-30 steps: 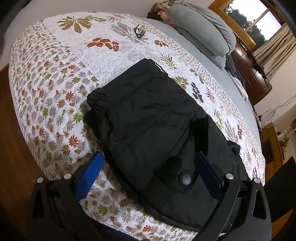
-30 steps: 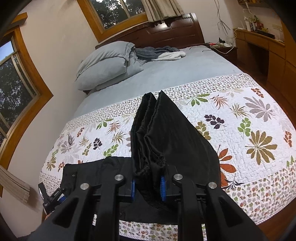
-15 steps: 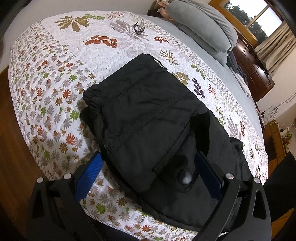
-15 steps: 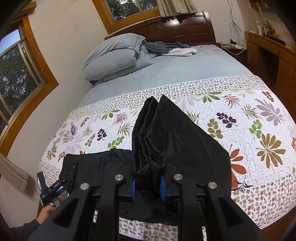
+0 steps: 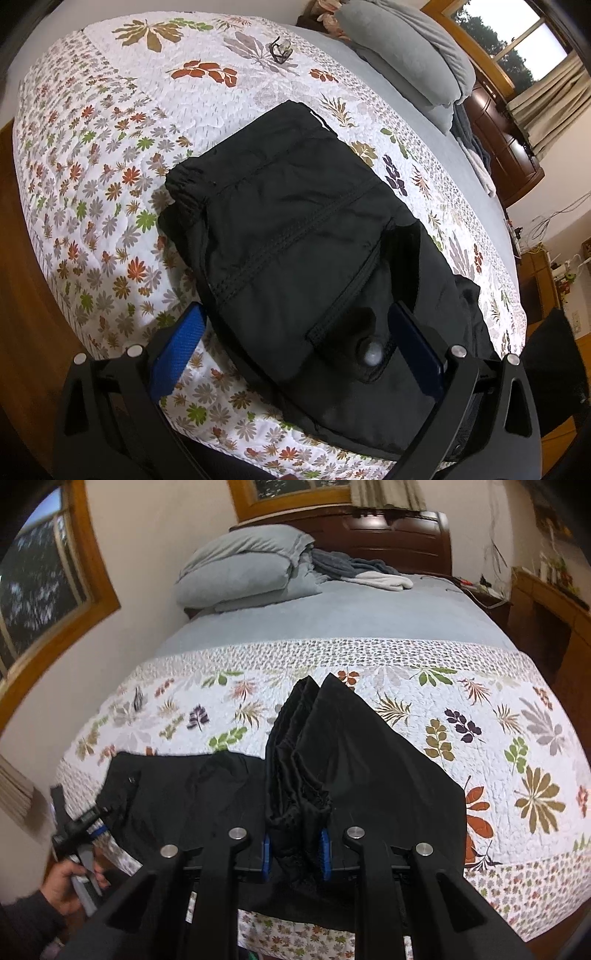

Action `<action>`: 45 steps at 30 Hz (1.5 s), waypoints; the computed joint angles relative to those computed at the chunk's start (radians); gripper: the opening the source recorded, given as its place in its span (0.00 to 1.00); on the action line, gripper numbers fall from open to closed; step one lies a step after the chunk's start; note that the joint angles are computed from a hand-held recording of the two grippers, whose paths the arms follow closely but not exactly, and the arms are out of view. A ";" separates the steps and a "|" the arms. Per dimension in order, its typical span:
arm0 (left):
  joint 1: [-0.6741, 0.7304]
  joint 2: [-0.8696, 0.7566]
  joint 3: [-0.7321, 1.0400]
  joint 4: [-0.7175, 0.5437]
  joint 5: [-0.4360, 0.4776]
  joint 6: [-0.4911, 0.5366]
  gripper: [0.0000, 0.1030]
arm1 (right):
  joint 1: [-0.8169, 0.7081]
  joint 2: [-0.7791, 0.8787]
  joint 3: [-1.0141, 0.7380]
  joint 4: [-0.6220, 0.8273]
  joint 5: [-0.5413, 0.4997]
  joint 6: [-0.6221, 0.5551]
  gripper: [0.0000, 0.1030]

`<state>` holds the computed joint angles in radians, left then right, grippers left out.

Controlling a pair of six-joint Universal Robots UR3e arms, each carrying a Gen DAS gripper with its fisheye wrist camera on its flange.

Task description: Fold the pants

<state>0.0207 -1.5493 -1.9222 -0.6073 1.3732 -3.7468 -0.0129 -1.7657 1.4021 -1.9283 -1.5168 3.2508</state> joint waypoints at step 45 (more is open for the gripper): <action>0.095 0.069 -0.133 0.071 -0.159 -0.041 0.96 | 0.223 0.219 0.073 -0.077 -0.056 -0.060 0.54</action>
